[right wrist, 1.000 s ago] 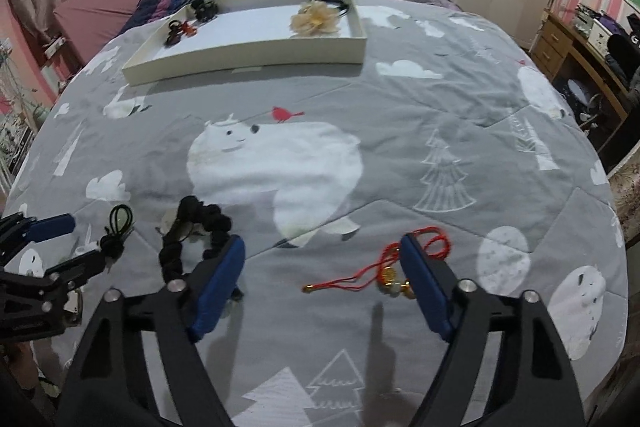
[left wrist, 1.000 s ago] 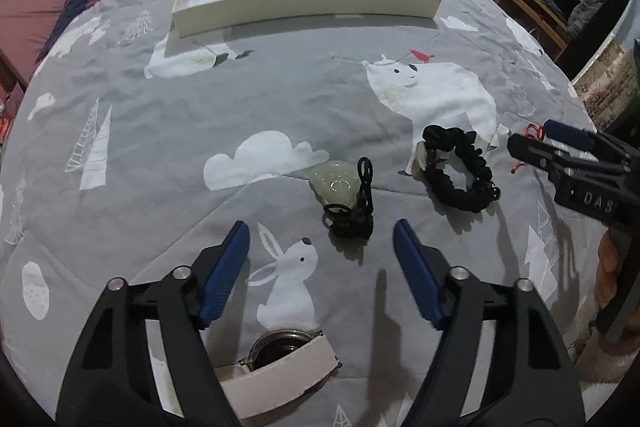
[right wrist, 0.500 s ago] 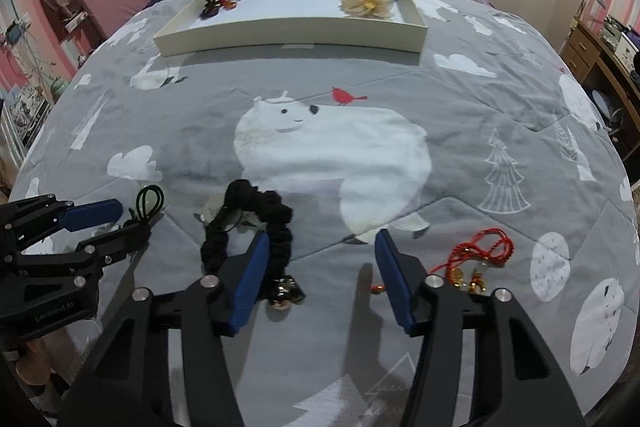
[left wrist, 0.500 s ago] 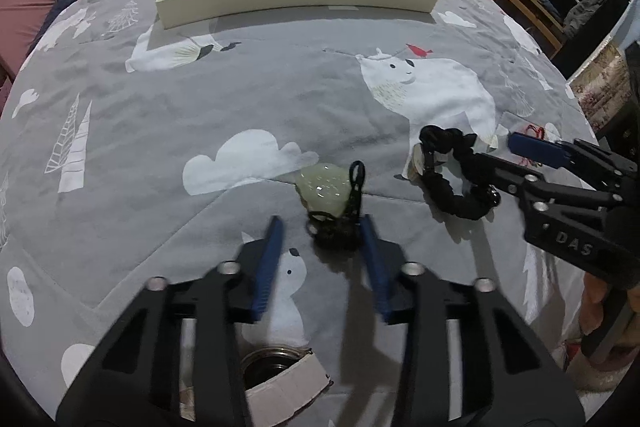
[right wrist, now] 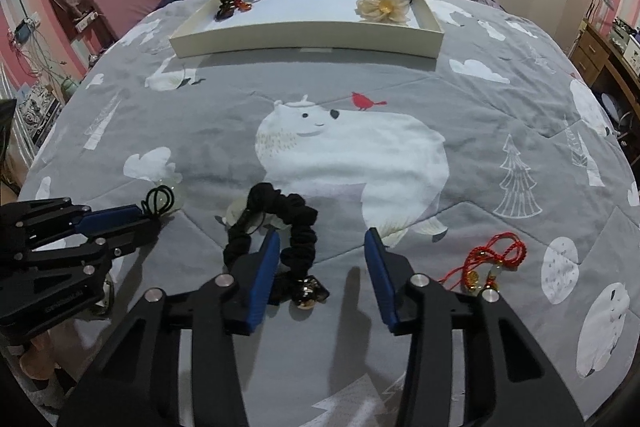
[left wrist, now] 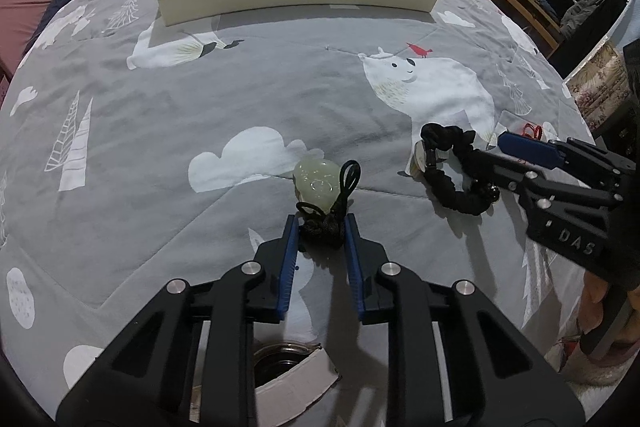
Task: Organize jewelry
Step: 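Grasp the jade pendant with the left tool while the right tool grasps the black beaded scrunchie, then carry the pendant and black scrunchie into the white tray and open both tools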
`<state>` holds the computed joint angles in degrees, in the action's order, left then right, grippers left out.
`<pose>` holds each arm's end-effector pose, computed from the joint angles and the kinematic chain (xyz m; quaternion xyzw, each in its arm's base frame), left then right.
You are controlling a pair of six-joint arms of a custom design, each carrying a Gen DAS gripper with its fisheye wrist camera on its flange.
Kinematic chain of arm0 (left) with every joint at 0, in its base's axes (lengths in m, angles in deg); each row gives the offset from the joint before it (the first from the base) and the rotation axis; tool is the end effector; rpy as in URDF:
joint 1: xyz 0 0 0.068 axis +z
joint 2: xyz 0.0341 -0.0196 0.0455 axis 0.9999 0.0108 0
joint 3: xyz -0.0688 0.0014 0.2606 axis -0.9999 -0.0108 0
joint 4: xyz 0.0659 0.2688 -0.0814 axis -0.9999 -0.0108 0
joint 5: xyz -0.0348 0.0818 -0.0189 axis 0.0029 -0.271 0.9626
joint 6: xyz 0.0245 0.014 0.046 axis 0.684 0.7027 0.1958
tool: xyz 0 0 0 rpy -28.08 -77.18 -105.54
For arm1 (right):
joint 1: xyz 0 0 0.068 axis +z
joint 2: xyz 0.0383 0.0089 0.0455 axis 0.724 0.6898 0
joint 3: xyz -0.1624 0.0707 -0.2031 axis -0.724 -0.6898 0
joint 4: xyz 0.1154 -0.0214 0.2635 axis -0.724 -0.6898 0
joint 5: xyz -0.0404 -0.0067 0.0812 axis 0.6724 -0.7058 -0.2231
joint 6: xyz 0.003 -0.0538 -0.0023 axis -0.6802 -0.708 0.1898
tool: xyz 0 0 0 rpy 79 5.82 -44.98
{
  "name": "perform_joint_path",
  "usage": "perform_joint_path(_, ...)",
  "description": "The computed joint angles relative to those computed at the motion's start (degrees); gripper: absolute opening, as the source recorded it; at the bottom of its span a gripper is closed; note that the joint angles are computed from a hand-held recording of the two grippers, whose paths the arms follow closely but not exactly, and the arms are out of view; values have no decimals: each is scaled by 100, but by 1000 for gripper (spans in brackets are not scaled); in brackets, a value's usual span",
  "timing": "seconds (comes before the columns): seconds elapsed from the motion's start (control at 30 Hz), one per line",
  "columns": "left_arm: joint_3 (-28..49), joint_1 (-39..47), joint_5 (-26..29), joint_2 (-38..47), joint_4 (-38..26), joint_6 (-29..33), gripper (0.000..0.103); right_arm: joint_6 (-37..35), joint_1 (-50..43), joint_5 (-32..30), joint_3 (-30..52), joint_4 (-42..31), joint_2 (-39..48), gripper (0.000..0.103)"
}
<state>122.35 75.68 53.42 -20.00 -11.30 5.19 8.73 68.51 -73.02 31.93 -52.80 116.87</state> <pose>0.2292 -0.0620 0.1597 0.1367 0.9627 -0.1072 0.2073 0.2211 0.0860 0.1840 -0.0395 0.9654 0.0367 0.2552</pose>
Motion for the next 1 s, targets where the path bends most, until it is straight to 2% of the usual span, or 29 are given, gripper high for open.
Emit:
perform_joint_path(0.1, 5, -1, -15, -7, -2, 17, 21, 15, 52, 7, -4, 101, 225, 44)
perform_joint_path(0.2, 12, 21, 12, -4, -8, 31, 21, 11, 141, 135, -46, 263, 352, 32)
perform_joint_path(0.27, -2, 31, 20, -7, 4, 40, 21, -11, 128, 98, -47, 290, 344, 16)
perform_joint_path(0.37, -16, 44, 27, -35, 27, 47, 21, -53, 110, 83, -75, 355, 312, 11)
perform_joint_path(0.63, 271, 354, 116, -260, -173, 206, 20, -165, -177, -26, 37, 439, 51, 10)
perform_joint_path(0.87, 1337, 878, 279, 199, -481, 518, 19, -544, -423, 56, 842, 426, 227, 9)
perform_joint_path(1.0, 2233, 1043, 219, 950, -436, 548, 19, -754, -644, 15, 1577, 505, 679, 9)
